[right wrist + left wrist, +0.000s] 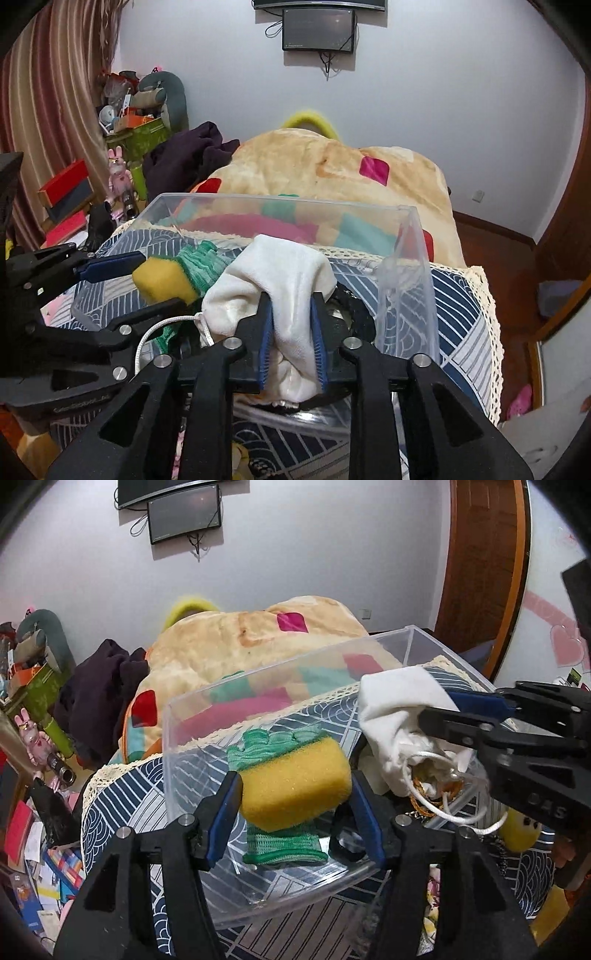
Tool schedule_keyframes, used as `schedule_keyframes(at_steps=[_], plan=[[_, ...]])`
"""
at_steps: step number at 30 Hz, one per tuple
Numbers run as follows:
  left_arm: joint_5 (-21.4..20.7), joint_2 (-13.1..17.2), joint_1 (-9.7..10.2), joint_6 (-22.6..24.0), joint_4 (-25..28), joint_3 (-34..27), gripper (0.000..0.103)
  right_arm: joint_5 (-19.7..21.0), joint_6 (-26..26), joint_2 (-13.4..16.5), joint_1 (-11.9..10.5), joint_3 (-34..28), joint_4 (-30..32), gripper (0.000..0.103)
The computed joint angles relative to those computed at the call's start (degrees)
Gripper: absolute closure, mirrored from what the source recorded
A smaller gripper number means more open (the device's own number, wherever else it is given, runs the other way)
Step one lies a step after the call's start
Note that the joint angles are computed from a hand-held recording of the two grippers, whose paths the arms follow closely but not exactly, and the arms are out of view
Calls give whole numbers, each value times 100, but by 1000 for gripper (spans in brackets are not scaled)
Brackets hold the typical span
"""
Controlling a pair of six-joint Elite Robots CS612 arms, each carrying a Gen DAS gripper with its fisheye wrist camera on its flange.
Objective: Organize soft objects
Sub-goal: 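Place the yellow sponge in the box while the right tool places the white pouch, then grasp the silver pouch with the left tool while the right tool grasps the yellow ball plush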
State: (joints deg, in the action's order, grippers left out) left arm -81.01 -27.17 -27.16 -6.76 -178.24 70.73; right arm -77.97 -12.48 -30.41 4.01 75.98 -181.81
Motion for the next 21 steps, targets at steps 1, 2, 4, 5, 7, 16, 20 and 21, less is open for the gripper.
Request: schedule_keyframes(at_steps=[1,2,4,5,7,16,20,21], plan=[[14,-8,4,-20,-12,13,41,6,20,3,9,-20,9,74],[31,-20,10,-39,-39,32,39,53,35,-34,-7,50,-73,69],[71,-73,7,-94,-170,127,35,104,53,-77,-24,140,-248,63],[68,-105,7,-108,-249,181,34,129,51,-105,-37,199,-350,59],[53,-173,8,-129,-405,283,31,196,72,-161,-57,305,-544,53],[87,-537,-46,-189,-1388,934,1,436,244,-419,-178,879,-1725,18],[-32,-633,-86,-163,-1450,1159,1,461,172,-498,-231,1120,-1997,17],[-88,-651,-97,-161,-1431,1217,1,443,155,-512,-243,1180,-2035,17]])
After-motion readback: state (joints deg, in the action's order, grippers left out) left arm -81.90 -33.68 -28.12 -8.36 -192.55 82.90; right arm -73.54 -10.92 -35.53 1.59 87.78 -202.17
